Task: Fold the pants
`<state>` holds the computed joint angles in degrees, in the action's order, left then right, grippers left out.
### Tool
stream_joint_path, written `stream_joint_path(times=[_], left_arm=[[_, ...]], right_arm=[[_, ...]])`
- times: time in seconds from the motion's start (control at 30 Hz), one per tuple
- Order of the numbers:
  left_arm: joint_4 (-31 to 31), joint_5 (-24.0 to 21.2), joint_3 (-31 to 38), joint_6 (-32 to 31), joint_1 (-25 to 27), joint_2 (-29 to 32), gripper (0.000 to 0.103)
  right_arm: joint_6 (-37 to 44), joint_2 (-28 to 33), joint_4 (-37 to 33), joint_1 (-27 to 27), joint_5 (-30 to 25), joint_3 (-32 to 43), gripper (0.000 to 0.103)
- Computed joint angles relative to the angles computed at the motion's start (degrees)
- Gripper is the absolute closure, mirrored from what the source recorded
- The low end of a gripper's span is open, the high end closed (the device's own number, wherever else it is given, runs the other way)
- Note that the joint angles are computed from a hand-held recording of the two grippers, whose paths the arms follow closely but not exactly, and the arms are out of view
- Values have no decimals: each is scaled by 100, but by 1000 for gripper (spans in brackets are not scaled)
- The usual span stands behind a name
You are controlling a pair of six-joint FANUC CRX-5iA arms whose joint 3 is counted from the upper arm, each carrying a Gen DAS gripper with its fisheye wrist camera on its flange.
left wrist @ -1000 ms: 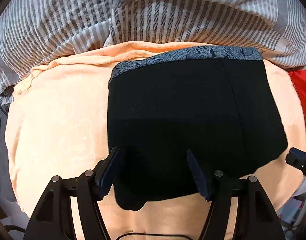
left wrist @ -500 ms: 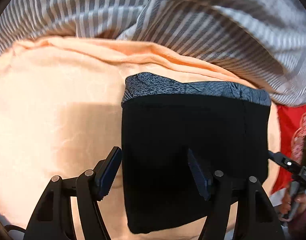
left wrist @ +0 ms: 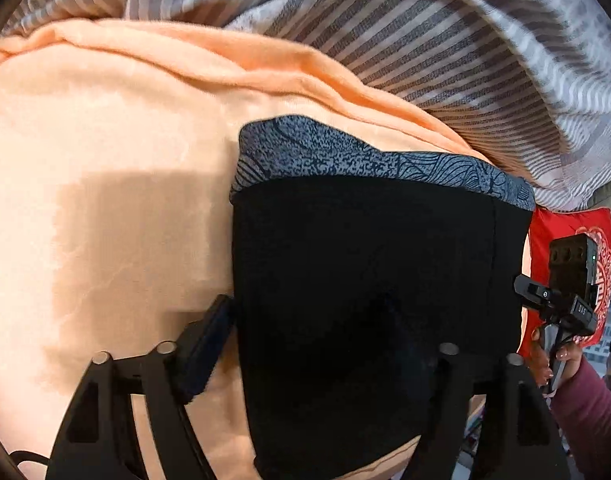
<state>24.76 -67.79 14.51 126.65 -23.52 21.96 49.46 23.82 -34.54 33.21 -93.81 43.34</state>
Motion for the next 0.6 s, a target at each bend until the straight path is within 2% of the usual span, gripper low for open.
stream_joint_path(times=[0.2, 0.3, 0.33, 0.4, 0.47, 0.6], left_arm=[[-243, 48, 120, 364, -138, 46, 25], [-567, -98, 425, 605, -278, 69, 37], [-621, -167, 535, 669, -311, 84, 41], [-780, -317, 764, 820, -386, 132, 45], [-857, -388, 911, 917, -451, 153, 48], [-1044, -706, 1353, 1068, -568, 240, 48]], right_arm=[[-392, 38, 23, 52, -23, 37, 23], [-438, -24, 62, 66, -30, 23, 36], [-445, -64, 51, 53, 8, -16, 44], [-533, -210, -19, 2, 164, -171, 55], [-622, -320, -164, -68, 283, -289, 60], [-529, -409, -332, -185, 215, -262, 61]])
